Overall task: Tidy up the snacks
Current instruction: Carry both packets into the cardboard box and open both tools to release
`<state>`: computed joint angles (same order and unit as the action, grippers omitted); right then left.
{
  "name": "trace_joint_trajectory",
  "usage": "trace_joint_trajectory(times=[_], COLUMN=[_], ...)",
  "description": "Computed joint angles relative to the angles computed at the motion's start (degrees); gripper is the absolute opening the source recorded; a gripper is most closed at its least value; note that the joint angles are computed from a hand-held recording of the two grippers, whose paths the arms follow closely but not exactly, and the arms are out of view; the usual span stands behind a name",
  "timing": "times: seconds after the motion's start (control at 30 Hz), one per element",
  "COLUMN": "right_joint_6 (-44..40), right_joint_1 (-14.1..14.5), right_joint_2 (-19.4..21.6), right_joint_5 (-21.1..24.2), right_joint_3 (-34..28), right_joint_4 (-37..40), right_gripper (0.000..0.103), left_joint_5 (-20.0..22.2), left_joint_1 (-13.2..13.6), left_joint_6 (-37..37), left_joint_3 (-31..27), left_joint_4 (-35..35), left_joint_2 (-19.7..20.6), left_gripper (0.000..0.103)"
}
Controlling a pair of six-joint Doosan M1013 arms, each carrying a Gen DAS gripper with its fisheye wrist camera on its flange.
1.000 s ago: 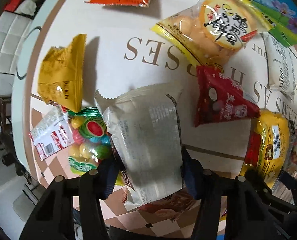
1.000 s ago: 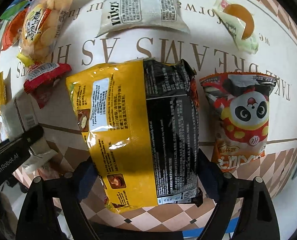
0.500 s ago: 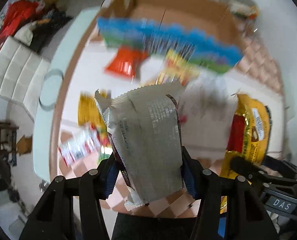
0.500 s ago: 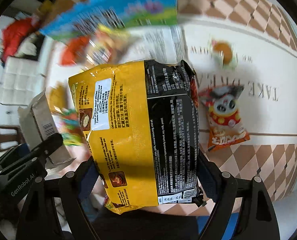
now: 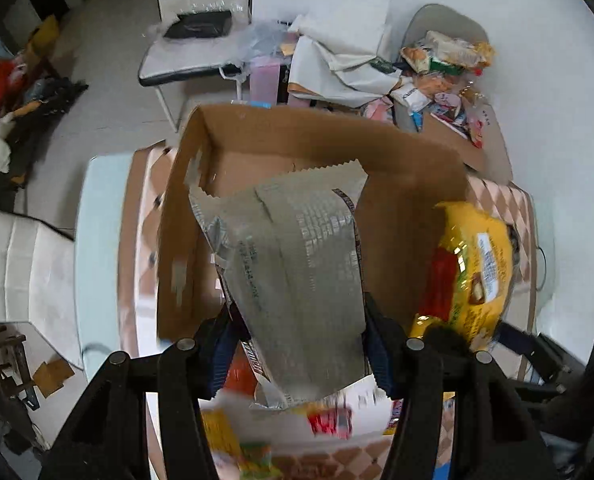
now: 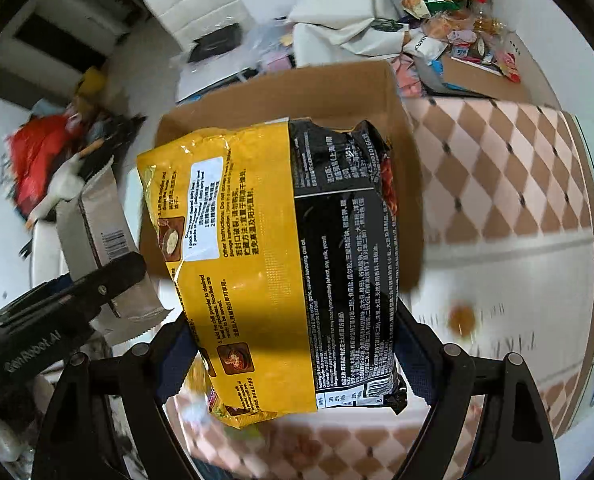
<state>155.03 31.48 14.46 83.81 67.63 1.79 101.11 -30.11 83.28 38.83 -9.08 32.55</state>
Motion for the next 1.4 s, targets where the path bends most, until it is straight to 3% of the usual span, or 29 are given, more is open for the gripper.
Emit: trace_joint_trajectory(times=[0.1,0.27,0.43,0.67,0.77,0.8,0.87,0.93,1.23,1.4], right_joint_6=[-1.9,-3.7,-5.2,-6.2,-6.8,-7.0,-7.5,-7.3,-6.1,-3.6], right_joint_1=[-3.8,-7.2,-8.6,-8.7,-8.8,-8.8,-8.7,-8.3,-6.2,-3.8], right_joint_2=[4.9,11.1,14.8,16.7,17.2,17.5,17.8,17.7,16.4,13.6], right_joint_5=[0.7,2.1,3.5,4.0,4.3,5.0,5.7,5.6,6.9,6.9], right_joint_3=[-3.2,-5.9,-7.2,-7.8,-7.8,-8.0,-8.2,-8.2,-10.1,-9.4], right_joint_4=[1.9,3.4,3.6,4.2,5.9,6.2,5.6,5.1,2.1,-2.0], right_gripper=[0.089,0.089,0.089,0.089,0.089,0.089,0.091,0.099,0.099,0.099], left_joint_5=[5.6,11.7,14.4,15.3,13.7,13.3,12.4,11.3,6.6,1.6], left_joint_1=[0.2,-0.3,-0.7,-0.9,-0.8,-0.7,-0.7,-0.8,-0.1,0.2], left_joint_6=[-0.1,0.0,1.9,3.9,4.0,4.0,4.7,5.9,7.8,7.3], left_joint_3=[-9.9,-19.1,-21.0,-19.8,-18.0,-17.5,-16.5,-15.6,-11.5,-6.4], left_joint_4=[-1.1,-2.1,-1.7,-2.5,-2.0,-2.0,-1.6,-0.4,-0.5,-1.8], left_joint_2=[7.2,15.2,18.5,19.1,18.5,18.3,17.7,17.0,13.1,9.1], left_gripper=[0.054,0.054,0.054,0.055,0.057,0.059,0.08,0.086,0.086,0.086])
